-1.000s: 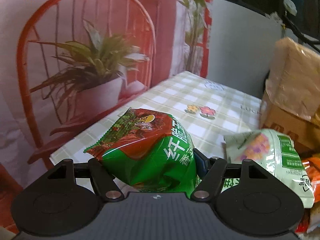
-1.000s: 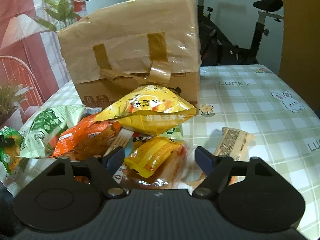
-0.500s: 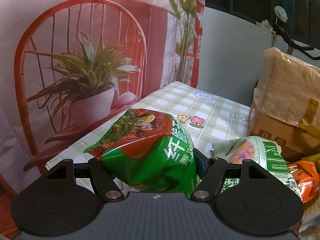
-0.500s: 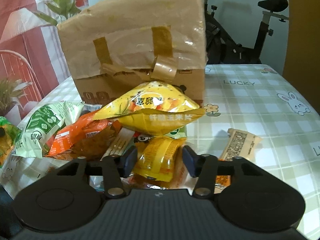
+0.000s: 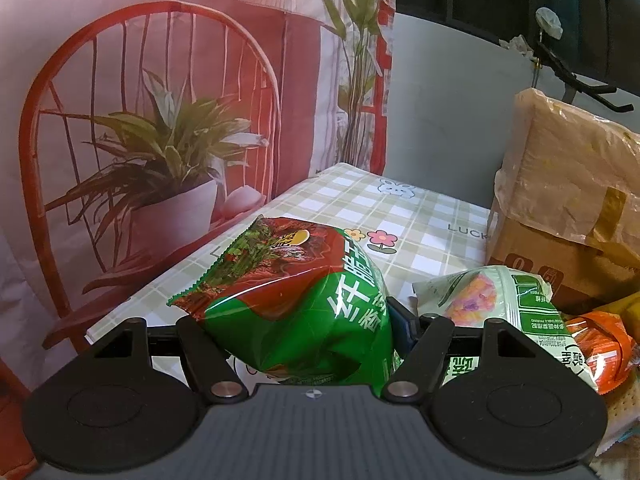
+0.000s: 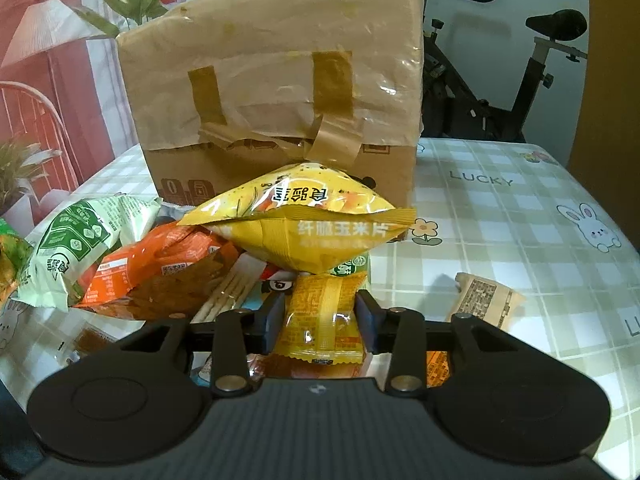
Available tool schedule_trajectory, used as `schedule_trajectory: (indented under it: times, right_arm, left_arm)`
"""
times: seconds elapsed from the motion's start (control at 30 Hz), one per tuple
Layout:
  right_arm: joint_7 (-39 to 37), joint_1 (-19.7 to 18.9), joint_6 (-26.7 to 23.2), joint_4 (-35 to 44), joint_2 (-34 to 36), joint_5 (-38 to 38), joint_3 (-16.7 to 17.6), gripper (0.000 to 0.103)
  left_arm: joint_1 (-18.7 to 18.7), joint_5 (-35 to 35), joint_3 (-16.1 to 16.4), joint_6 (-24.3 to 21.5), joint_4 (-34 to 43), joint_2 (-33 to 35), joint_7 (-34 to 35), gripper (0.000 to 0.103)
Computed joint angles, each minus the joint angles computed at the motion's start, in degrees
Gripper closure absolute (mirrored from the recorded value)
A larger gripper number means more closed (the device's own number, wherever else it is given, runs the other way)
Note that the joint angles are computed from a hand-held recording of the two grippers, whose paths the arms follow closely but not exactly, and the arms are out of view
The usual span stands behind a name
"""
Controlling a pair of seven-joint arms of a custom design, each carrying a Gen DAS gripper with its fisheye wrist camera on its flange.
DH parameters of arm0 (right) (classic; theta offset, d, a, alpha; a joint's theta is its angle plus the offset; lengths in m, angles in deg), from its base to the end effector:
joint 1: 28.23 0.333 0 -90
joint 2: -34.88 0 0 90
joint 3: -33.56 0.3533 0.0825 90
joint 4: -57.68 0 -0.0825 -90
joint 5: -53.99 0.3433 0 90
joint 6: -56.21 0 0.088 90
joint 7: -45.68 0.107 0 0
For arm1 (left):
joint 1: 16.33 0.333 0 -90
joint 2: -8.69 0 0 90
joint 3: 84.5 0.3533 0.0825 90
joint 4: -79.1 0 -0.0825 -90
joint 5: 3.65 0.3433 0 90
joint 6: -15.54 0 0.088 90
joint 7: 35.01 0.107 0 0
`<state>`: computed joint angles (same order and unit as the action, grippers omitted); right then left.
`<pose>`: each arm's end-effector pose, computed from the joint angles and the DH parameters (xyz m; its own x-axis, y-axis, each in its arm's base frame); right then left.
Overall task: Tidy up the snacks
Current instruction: 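Close the left tool on the green-and-red bag while the right tool grasps the yellow cake, then carry both snacks over the box and open both tools to drop them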
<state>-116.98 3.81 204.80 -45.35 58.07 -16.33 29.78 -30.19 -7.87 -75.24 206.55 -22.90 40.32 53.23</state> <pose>0.5657 0.3311 0.4132 -0.3198 -0.9375 -0.1370 -0.5703 0.3059 -0.7624 0.6939 -0.0731 0.4340 -0.0371 -0.9993 -0.0048 -0.5309 0.0238 -0.8471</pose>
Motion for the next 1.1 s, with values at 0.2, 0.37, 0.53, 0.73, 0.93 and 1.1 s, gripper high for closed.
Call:
schedule_trajectory:
  times: [0.2, 0.37, 0.53, 0.73, 0.93, 1.1]
  right_arm:
    - [3.5, 0.3, 1.9, -2.7, -2.7, -3.1, 0.8, 0.065]
    - [5.4, 0.7, 0.6, -2.6, -3.6, -6.5, 1.7, 0.065]
    - [6.4, 0.4, -1.3, -1.6, -4.3, -10.1, 2.6, 0.065]
    - [6.1, 0.1, -2.9, -0.2, -5.0, -13.4, 3.5, 0.065]
    - [5.5, -0.9, -3.1, 1.4, -5.8, -15.7, 4.0, 0.065]
    - [4.5, -2.0, -2.3, 3.3, -5.7, -16.1, 4.0, 0.065]
  left_arm:
    - [-0.2, -0.6, 0.1, 1.3, -0.7, -0.5, 0.0, 0.030]
    - [0.9, -0.7, -1.5, 2.7, -1.7, -1.4, 1.0, 0.030]
    - [2.6, -0.8, -4.0, 5.5, -2.1, -2.3, 3.0, 0.030]
    - [8.0, 2.5, -11.3, 7.3, -1.5, -3.3, 4.9, 0.030]
    - [17.4, 10.1, -23.1, 3.2, 2.0, -3.3, 4.1, 0.030]
    - [20.0, 13.2, -28.1, 0.6, 6.6, -1.6, 4.9, 0.030]
